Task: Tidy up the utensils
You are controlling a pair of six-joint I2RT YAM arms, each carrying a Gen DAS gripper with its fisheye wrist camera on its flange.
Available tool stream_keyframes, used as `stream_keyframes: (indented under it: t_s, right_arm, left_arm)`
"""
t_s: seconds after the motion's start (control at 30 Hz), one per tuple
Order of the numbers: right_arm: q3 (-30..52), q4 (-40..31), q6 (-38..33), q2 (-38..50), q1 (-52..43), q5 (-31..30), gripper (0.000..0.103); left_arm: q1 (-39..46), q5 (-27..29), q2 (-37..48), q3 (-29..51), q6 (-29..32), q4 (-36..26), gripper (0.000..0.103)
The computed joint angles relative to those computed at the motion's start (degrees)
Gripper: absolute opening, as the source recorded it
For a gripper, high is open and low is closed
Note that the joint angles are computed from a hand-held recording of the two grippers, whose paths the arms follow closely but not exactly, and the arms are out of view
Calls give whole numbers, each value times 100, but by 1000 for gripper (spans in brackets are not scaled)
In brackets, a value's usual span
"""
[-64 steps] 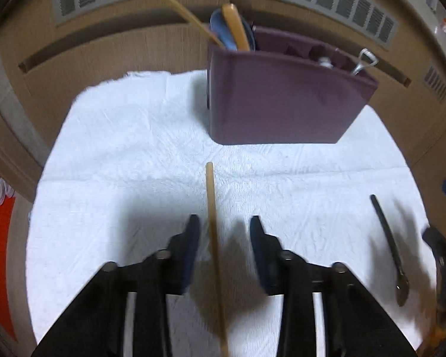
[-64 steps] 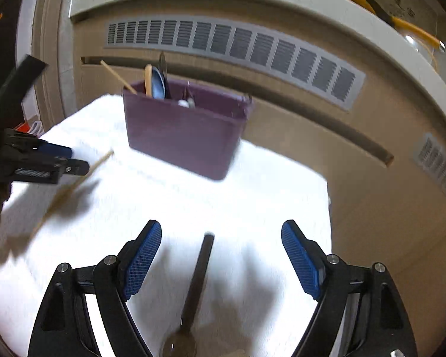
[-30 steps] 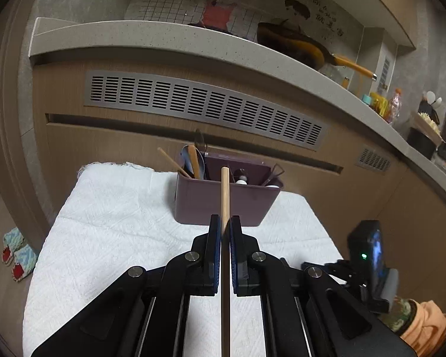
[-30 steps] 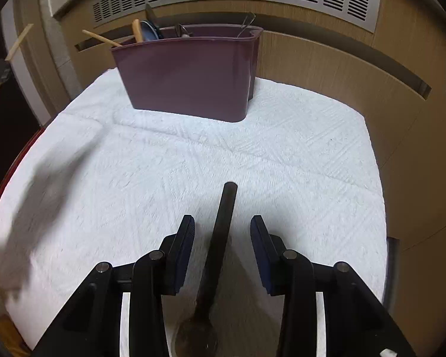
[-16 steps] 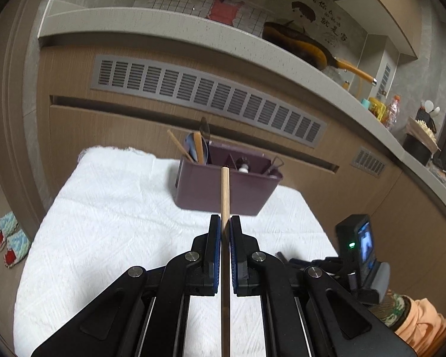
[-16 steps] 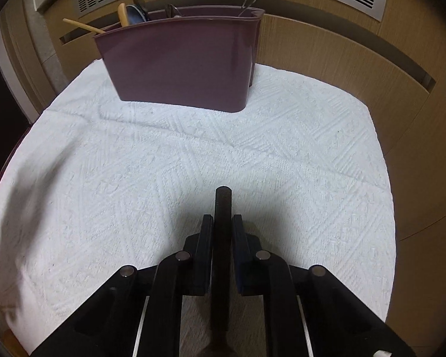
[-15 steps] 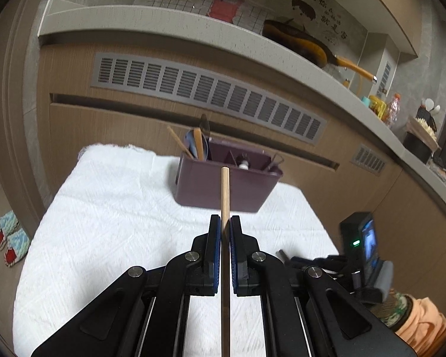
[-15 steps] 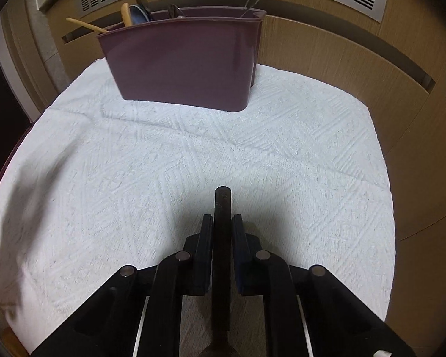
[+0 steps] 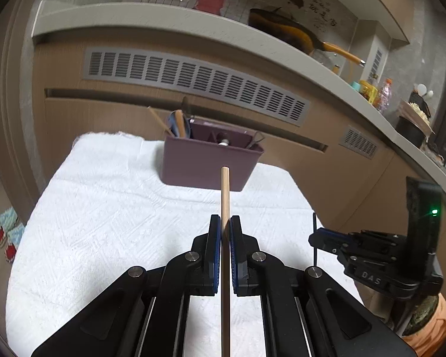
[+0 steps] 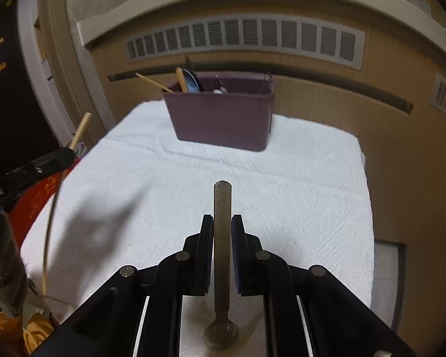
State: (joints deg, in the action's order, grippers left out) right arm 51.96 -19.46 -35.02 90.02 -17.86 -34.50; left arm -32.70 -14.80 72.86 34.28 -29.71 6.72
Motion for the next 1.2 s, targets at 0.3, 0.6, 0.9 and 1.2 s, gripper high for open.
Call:
stream_keyframes:
  t_s: [0.3, 0.6, 0.9, 1.2]
  right_arm:
    - [-21, -132, 166, -999, -98, -789, 10]
    - [1273, 472, 1251, -1220, 197, -1064, 6]
    - [2420, -197, 830, -51, 404, -743, 6]
    - [1463, 281, 261, 1437, 343, 701, 43]
  left_arm:
    - [-406, -616, -263, 750, 572, -341, 6]
    - [116, -520, 226, 2415, 1848, 12, 6]
    - [889, 54, 946, 2865, 1692, -93, 6]
    - [970, 239, 1263, 1421, 911, 439, 6]
